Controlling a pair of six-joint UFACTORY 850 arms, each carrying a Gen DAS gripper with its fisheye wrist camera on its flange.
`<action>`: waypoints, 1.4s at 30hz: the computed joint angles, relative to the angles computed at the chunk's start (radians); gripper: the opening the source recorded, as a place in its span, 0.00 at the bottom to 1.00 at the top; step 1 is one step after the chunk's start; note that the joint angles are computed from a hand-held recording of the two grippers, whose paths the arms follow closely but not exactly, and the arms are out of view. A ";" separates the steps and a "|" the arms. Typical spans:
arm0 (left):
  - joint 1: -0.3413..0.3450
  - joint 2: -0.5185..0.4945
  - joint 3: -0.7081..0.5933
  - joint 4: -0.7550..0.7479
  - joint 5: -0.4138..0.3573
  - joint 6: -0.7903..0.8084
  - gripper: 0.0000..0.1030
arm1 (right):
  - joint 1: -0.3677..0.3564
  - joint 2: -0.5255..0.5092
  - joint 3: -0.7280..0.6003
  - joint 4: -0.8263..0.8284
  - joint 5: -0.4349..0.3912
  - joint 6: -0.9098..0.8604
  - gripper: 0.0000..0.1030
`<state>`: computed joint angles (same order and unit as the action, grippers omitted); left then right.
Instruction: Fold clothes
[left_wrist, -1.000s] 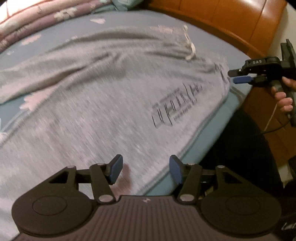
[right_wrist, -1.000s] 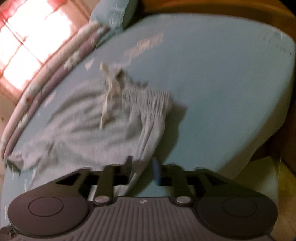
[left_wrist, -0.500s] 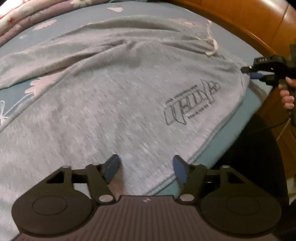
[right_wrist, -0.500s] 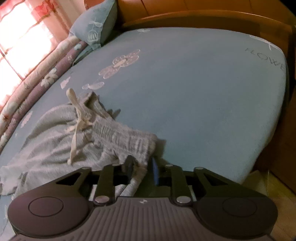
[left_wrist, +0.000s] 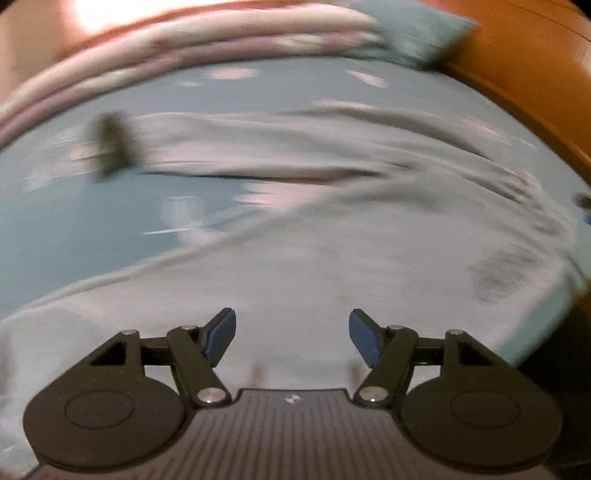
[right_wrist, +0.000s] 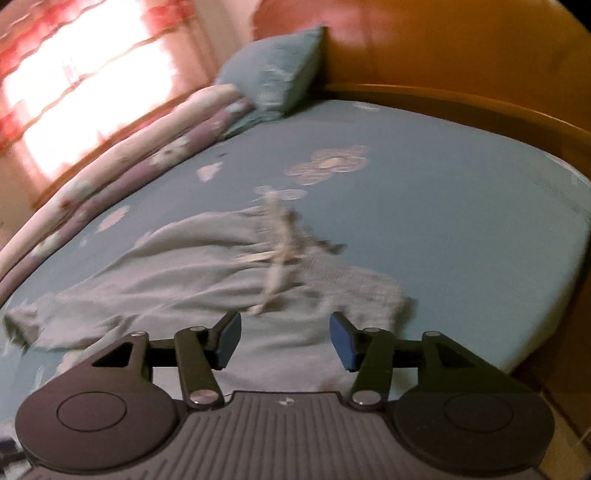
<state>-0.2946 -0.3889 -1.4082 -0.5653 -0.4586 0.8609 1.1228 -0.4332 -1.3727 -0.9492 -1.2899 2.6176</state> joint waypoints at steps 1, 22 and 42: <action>0.031 0.006 -0.002 0.047 0.028 -0.078 0.66 | -0.001 -0.007 -0.015 -0.008 0.006 -0.018 0.58; 0.490 -0.202 0.007 -0.930 -0.274 -0.190 0.68 | -0.056 -0.225 -0.413 0.018 -0.007 -0.416 0.63; 0.413 -0.048 0.142 -1.297 0.121 0.534 0.16 | -0.067 -0.361 -0.650 0.040 -0.064 -0.635 0.66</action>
<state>0.1181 -0.4367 -1.2666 -1.8627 -0.3379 1.3951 1.0561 -0.7938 -2.0222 -0.9089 -1.3539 1.9827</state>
